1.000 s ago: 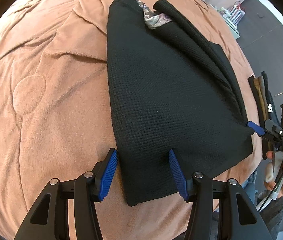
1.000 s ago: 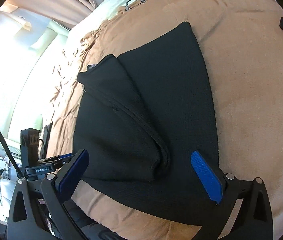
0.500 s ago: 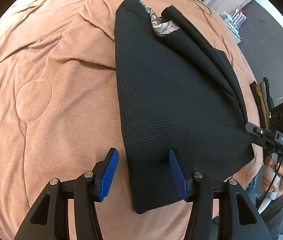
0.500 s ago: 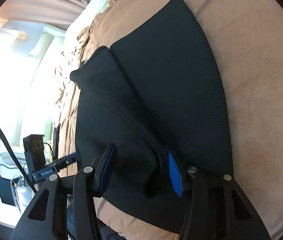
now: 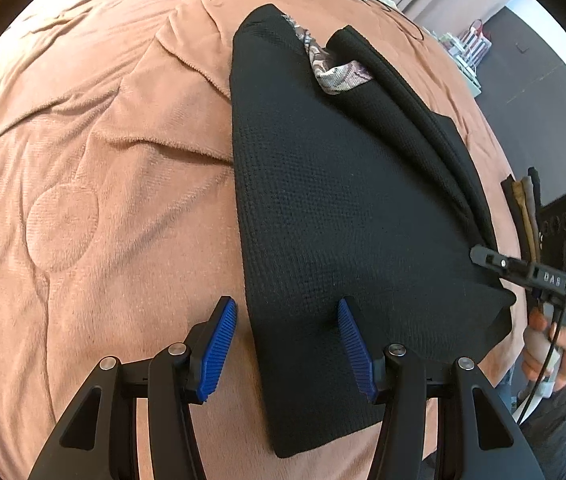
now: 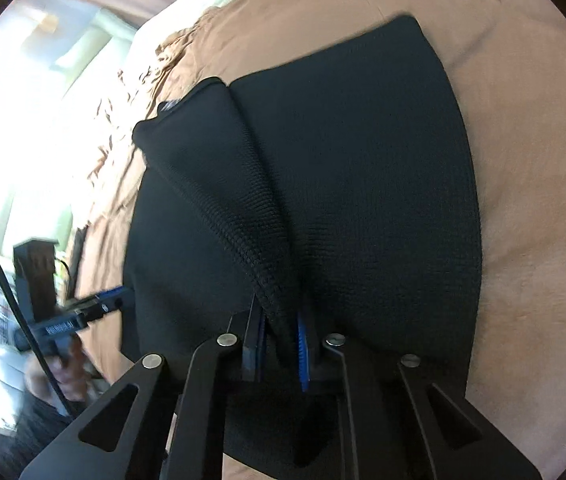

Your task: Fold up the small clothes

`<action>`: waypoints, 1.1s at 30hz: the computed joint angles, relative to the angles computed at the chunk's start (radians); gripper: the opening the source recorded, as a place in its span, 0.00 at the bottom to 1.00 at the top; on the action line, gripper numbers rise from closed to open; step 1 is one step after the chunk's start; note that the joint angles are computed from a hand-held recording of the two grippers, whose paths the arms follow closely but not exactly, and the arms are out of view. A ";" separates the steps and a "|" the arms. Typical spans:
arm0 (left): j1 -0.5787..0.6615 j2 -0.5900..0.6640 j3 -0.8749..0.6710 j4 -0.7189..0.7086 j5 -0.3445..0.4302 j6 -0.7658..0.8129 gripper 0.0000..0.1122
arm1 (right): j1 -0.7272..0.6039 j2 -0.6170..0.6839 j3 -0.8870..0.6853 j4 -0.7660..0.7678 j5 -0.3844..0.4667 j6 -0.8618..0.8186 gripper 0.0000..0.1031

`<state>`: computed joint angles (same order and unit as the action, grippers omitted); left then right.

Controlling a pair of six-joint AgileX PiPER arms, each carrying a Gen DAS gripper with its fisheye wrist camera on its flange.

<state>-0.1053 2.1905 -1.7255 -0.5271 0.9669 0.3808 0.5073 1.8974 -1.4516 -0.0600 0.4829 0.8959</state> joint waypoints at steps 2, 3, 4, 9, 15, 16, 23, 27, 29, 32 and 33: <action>0.001 0.001 -0.002 -0.002 0.001 0.001 0.49 | 0.032 0.004 -0.029 -0.102 0.036 0.096 0.07; 0.000 -0.002 0.001 -0.001 0.000 0.001 0.49 | 0.048 -0.007 -0.024 -0.160 0.042 0.159 0.07; -0.001 -0.005 0.005 0.001 -0.002 0.000 0.49 | 0.059 -0.011 -0.027 -0.193 0.049 0.198 0.07; 0.002 -0.037 0.026 0.009 0.000 0.011 0.49 | 0.109 -0.093 0.071 -0.336 0.035 0.373 0.07; -0.012 -0.055 0.031 0.005 0.006 0.023 0.49 | 0.139 -0.158 0.205 -0.456 0.002 0.556 0.07; -0.018 -0.057 0.036 0.006 0.004 0.025 0.49 | 0.146 -0.157 0.210 -0.479 -0.001 0.588 0.07; -0.060 -0.035 0.027 0.026 0.011 0.025 0.49 | 0.172 -0.133 0.193 -0.472 0.010 0.596 0.09; -0.071 -0.022 0.020 0.036 0.008 0.027 0.49 | 0.197 -0.136 0.131 -0.498 0.084 0.589 0.43; -0.068 -0.016 0.019 0.030 0.008 0.036 0.49 | 0.219 -0.152 0.131 -0.594 0.113 0.657 0.80; -0.080 0.008 -0.029 0.038 0.025 0.013 0.49 | 0.243 -0.097 0.001 -0.590 0.224 0.589 0.80; -0.077 0.005 -0.028 0.042 0.021 0.013 0.49 | 0.247 -0.067 -0.050 -0.566 0.265 0.545 0.80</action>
<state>-0.1819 2.1951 -1.7535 -0.4855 0.9878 0.3941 0.7544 1.8300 -1.5019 -0.6261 0.7476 1.4404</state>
